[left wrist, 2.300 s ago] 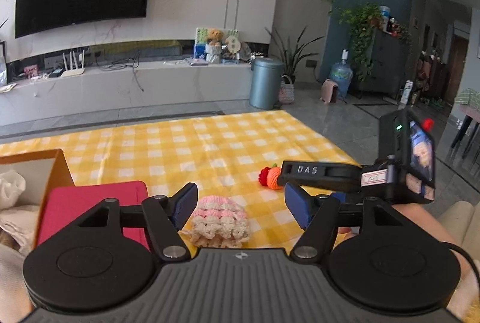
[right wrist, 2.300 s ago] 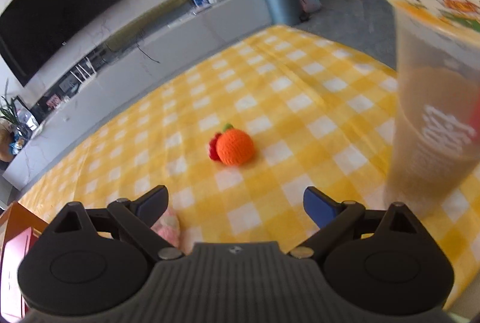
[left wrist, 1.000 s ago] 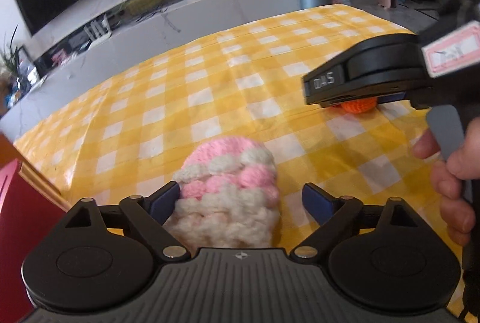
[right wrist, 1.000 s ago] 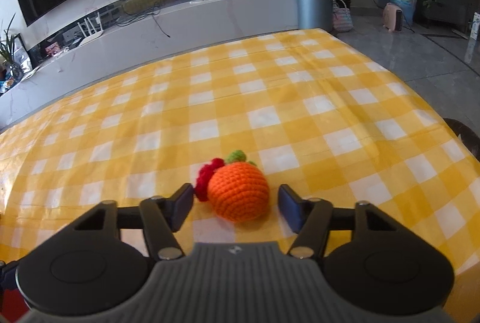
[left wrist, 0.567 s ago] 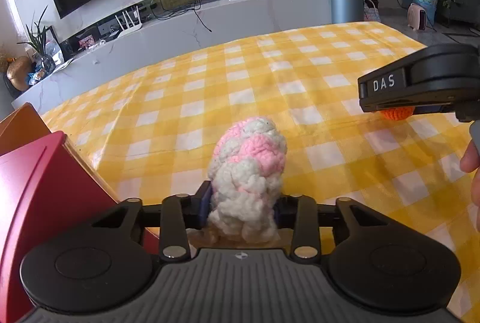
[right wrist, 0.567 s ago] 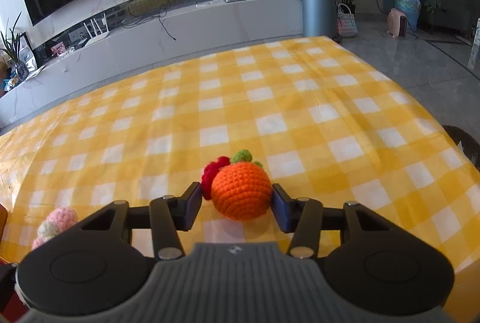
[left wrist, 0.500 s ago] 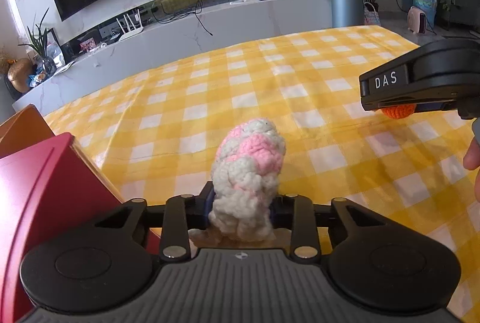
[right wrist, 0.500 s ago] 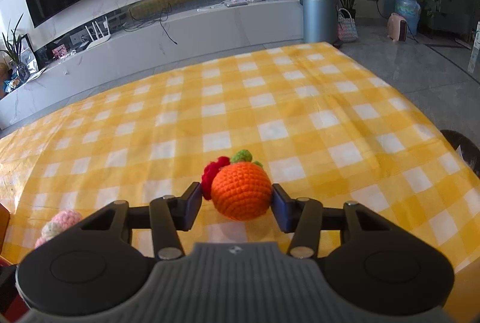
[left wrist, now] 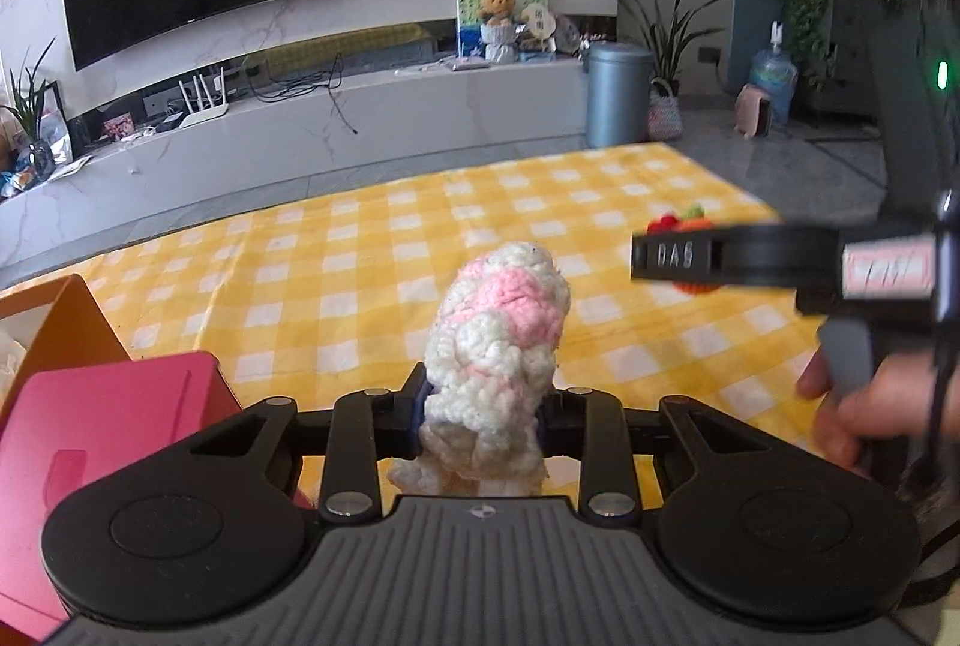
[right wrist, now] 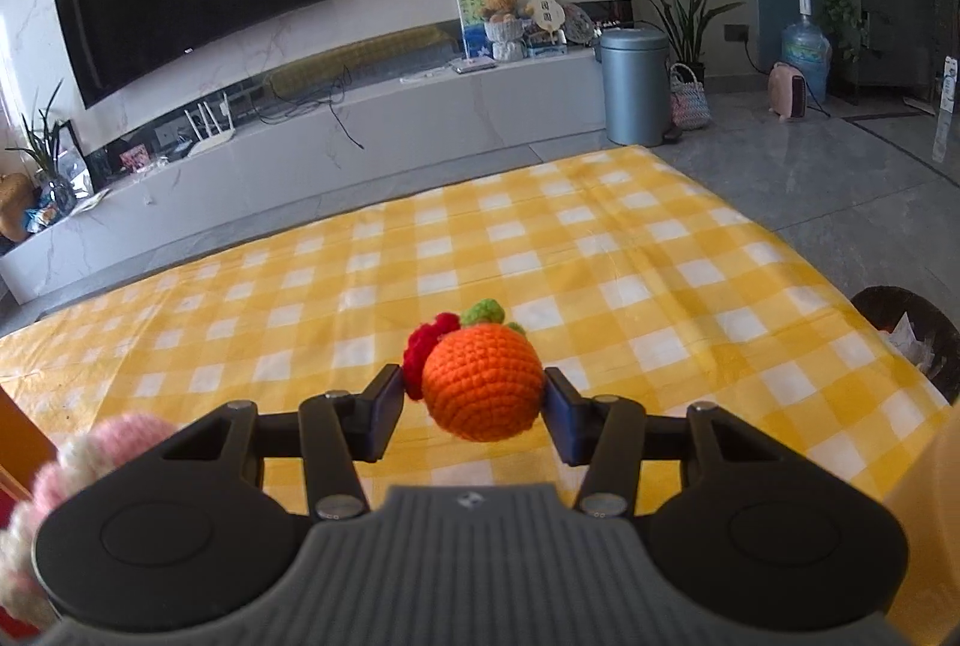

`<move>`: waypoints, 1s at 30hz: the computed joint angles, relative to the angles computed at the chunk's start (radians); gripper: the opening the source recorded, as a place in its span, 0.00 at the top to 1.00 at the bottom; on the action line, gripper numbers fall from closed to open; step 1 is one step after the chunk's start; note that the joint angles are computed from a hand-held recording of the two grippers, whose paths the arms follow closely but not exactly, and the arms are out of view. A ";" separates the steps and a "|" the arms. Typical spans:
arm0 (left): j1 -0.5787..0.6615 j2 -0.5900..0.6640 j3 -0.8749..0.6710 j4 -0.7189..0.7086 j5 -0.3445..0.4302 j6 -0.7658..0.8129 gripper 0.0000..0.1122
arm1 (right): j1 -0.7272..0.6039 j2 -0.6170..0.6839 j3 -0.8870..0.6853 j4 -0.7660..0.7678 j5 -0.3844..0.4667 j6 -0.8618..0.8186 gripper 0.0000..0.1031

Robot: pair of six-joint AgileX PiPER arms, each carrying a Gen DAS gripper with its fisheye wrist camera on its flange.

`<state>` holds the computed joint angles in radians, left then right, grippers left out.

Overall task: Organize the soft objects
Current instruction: 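Carry the pink knit and orange ball over the open box with both tools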

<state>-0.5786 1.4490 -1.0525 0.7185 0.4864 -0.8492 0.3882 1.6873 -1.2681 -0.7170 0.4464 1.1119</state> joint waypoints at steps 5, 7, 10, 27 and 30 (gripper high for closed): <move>0.006 -0.063 -0.031 -0.171 0.014 0.167 0.69 | 0.008 -0.060 0.057 -0.075 0.040 0.133 0.52; 0.013 -0.088 -0.034 -0.224 0.014 0.213 0.69 | 0.012 -0.083 0.077 -0.088 0.043 0.171 0.52; -0.001 -0.114 -0.036 -0.188 0.024 0.198 0.69 | 0.048 -0.102 0.091 -0.152 0.094 0.272 0.52; -0.052 -0.308 -0.029 -0.079 0.175 0.147 0.69 | 0.361 -0.263 0.170 -0.421 0.363 0.732 0.52; -0.033 -0.364 -0.019 -0.102 0.198 0.181 0.69 | 0.423 -0.262 0.138 -0.446 0.374 0.735 0.52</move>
<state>-0.6116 1.0854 -1.0718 0.6160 0.6845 -0.6678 0.8112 1.4253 -1.1300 -1.1629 0.8201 1.8467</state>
